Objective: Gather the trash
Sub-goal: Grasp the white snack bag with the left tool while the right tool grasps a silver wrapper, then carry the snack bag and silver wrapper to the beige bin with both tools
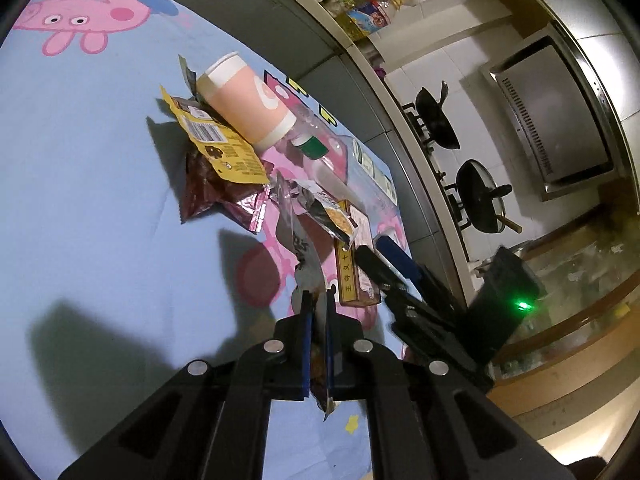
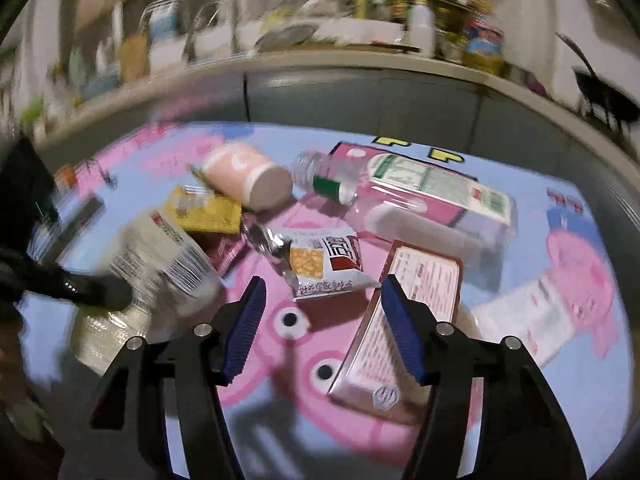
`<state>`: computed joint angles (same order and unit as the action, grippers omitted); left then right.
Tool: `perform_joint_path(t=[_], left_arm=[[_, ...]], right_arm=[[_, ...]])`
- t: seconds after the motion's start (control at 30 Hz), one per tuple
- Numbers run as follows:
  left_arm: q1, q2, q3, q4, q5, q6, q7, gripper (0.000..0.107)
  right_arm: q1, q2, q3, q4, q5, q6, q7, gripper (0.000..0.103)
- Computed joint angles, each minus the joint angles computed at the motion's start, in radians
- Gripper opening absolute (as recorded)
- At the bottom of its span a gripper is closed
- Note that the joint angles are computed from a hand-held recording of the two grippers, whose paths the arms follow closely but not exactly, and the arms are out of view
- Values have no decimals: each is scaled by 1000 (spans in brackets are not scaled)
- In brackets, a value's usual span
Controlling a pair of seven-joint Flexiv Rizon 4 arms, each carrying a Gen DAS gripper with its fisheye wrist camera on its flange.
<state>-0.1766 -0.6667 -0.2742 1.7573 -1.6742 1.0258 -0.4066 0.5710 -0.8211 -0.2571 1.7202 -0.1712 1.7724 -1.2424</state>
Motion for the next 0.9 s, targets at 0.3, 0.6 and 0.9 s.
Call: perform_joint_path(t=[0.3, 0.6, 0.9], left_arm=[[8, 0, 0, 0, 14, -16, 3, 5], [-2, 28, 1, 21, 20, -6, 20, 5], [-43, 46, -7, 33, 102, -18, 17, 5]], right_arm=[[282, -132, -377, -18, -43, -72, -95, 58], [280, -74, -328, 72, 47, 91, -136, 3], [167, 92, -99, 297, 266, 243, -142, 3]])
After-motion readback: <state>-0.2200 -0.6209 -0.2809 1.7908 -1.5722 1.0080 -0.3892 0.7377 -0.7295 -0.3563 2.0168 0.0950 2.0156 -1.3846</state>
